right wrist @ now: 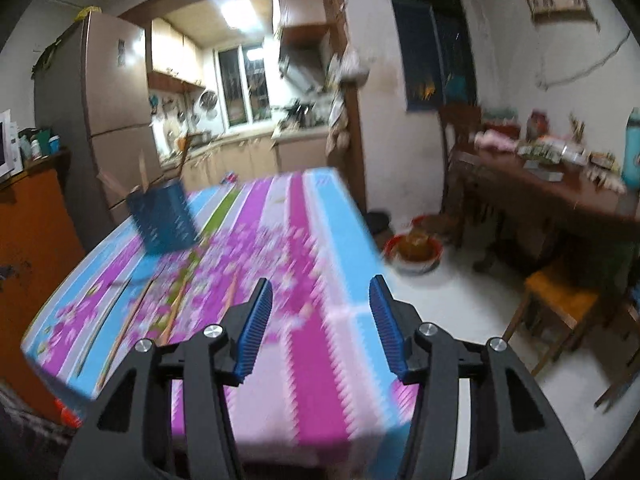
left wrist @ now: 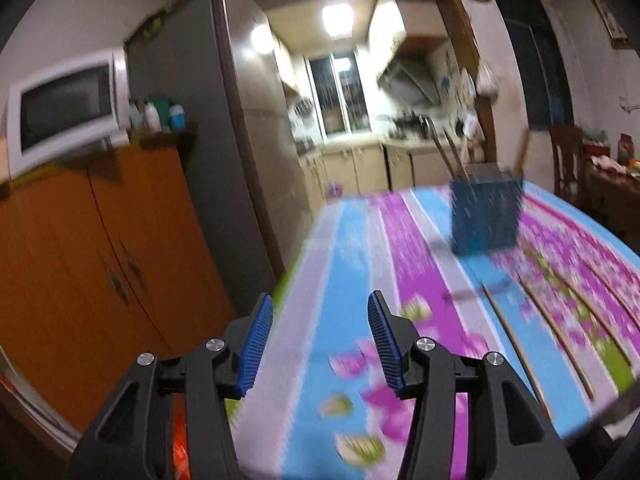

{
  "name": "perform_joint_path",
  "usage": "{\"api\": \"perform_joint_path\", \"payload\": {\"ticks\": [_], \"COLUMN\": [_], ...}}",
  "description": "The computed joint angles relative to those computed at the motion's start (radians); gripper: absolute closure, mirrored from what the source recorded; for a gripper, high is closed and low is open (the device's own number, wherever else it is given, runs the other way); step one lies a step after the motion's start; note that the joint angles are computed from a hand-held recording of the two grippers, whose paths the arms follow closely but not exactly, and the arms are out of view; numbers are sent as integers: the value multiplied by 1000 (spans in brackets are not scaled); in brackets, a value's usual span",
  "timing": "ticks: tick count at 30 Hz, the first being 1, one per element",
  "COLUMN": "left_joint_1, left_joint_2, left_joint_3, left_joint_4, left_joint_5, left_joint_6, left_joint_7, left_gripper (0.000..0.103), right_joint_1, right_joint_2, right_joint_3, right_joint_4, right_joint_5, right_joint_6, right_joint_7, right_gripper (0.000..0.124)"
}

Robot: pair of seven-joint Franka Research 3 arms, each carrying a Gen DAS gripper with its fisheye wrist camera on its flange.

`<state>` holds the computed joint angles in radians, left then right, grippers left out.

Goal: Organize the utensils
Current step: 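Move both open grippers back over the remaining chopsticks on the table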

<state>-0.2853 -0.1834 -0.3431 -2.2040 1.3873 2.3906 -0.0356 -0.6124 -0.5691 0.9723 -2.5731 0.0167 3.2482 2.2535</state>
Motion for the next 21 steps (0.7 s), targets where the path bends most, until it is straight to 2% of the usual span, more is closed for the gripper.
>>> {"api": "perform_joint_path", "payload": {"ticks": [3,5,10,12,14,21], "left_joint_1": [-15,-26,-56,-68,-81,-124], "left_joint_2": [20,43,85,110,129,185], "left_joint_3": [0,-7,1,0,0,11], "left_joint_4": [-27,-27,-26,-19,-11,28], "left_joint_5": [-62,-77,-128,-126,-123,-98], "left_joint_6": [36,25,95,109,115,154], "left_joint_7": [18,37,50,55,70,97], "left_gripper": [52,52,52,52,52,52], "right_joint_1": [57,79,188,157,88,53], "right_joint_2": [78,135,270,270,237,212], "right_joint_3": [3,17,-31,26,103,167], "right_joint_4": [-7,4,15,25,33,39], "right_joint_5": [4,-1,-19,-51,-134,-171], "right_joint_6": [3,-12,-10,-31,-50,-3], "right_joint_7": [3,7,17,27,67,12], "right_gripper": [75,75,75,75,74,74]}}
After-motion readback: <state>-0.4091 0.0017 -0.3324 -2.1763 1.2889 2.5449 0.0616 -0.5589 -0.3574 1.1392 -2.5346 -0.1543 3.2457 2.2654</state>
